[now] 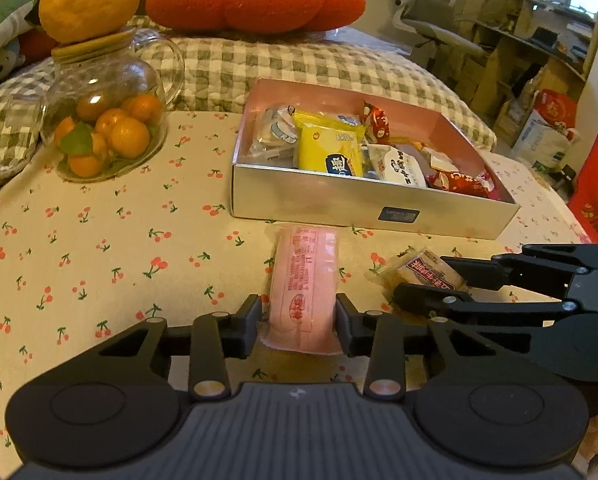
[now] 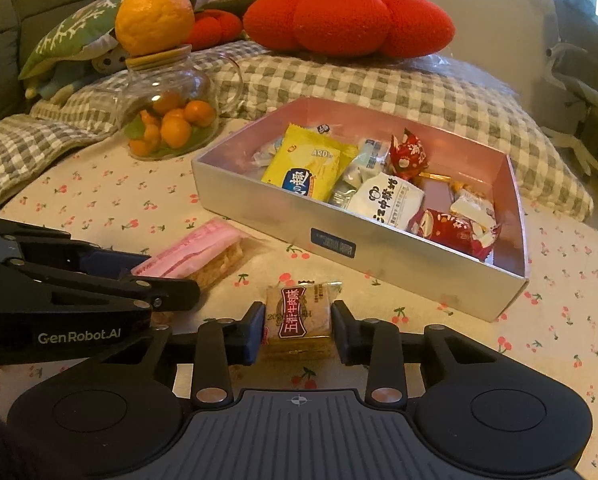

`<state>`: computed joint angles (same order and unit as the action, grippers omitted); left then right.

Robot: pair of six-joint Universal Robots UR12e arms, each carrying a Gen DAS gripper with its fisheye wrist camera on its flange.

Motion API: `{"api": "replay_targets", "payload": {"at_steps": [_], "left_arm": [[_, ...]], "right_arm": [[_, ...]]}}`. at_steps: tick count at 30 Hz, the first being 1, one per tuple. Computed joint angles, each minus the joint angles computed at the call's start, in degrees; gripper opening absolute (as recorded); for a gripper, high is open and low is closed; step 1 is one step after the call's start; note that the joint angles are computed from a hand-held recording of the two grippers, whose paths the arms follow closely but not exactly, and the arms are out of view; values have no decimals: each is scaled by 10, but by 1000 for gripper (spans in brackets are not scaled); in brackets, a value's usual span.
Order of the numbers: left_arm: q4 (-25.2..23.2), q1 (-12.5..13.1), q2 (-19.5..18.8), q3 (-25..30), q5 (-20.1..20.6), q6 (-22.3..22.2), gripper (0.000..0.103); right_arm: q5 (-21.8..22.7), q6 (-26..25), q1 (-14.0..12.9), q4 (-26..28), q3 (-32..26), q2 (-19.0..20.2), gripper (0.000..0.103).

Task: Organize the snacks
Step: 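Carry both packets over the silver tray and lower them inside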

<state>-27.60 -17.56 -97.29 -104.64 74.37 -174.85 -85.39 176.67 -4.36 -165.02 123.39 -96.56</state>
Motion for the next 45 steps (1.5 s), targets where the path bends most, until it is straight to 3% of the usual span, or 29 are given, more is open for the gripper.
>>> {"api": "replay_targets", "payload": {"at_steps": [14, 26, 38, 45], "left_arm": [[-56, 0, 13, 16, -6, -36, 33], [-78, 1, 19, 29, -8, -50, 33], [-68, 5, 18, 45, -26, -88, 33], [-54, -5, -10, 75, -11, -98, 33]], "right_arm": [[26, 48, -9, 78, -15, -26, 34], [55, 82, -27, 102, -28, -44, 34], [98, 154, -80, 82, -33, -55, 33], [126, 207, -116, 80, -40, -49, 33]]}}
